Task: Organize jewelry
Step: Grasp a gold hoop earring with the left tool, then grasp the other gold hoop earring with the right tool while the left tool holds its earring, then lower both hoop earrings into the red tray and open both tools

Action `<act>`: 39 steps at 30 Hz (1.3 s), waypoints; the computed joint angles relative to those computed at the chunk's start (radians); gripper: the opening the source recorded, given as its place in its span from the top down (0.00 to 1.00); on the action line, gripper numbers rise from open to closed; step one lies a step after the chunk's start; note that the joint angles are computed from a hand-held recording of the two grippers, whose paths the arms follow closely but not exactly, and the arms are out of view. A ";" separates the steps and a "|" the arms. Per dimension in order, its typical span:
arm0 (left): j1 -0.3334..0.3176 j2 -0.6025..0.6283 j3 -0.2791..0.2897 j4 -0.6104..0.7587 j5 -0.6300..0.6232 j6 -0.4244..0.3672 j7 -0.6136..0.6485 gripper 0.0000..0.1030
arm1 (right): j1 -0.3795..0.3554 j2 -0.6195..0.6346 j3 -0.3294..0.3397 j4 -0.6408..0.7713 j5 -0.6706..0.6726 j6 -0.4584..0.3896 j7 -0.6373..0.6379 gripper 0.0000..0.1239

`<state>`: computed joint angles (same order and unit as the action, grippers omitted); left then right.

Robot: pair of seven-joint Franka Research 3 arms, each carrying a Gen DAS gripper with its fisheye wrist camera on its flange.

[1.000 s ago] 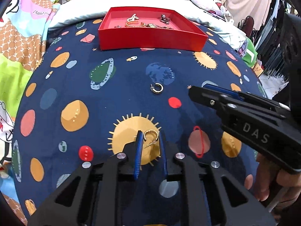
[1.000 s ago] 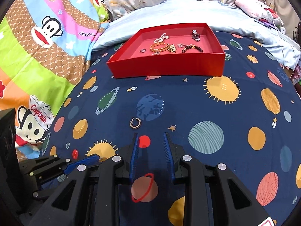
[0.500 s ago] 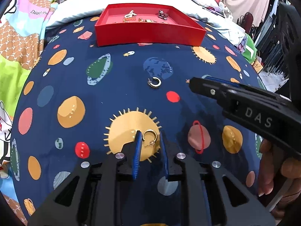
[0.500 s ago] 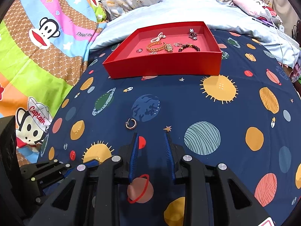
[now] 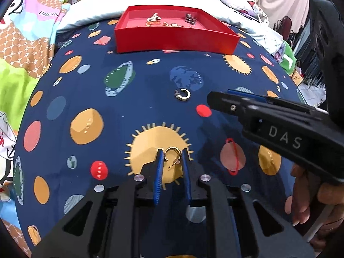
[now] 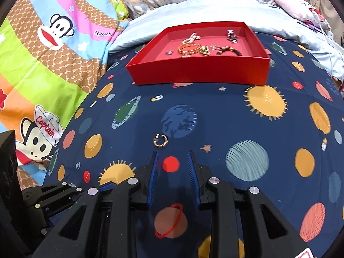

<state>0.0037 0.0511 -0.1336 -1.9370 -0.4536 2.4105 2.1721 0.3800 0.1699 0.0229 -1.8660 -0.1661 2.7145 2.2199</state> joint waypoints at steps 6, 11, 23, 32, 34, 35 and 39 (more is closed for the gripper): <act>0.011 0.010 0.006 0.018 0.007 -0.001 -0.022 0.84 | 0.006 0.069 0.005 0.078 0.039 -0.017 -0.070 0.78; 0.020 0.019 0.005 0.031 0.007 -0.009 -0.031 0.84 | 0.017 0.112 -0.007 0.126 0.060 -0.037 -0.093 0.79; 0.034 0.038 -0.001 0.053 0.000 -0.033 -0.039 0.84 | 0.057 0.141 -0.049 0.165 -0.030 -0.062 -0.058 0.87; 0.038 0.042 -0.003 0.060 -0.006 -0.042 -0.043 0.84 | 0.048 0.120 -0.045 0.132 -0.023 -0.037 -0.048 0.88; 0.040 0.045 -0.003 0.070 -0.016 -0.052 -0.043 0.84 | 0.046 0.101 -0.046 0.111 -0.025 -0.024 -0.035 0.88; 0.041 0.046 -0.003 0.074 -0.018 -0.055 -0.043 0.84 | 0.046 0.088 -0.050 0.099 -0.033 -0.016 -0.022 0.88; 0.041 0.057 -0.008 0.103 -0.029 -0.043 -0.032 0.84 | 0.041 0.031 -0.061 0.052 -0.089 0.014 0.043 0.87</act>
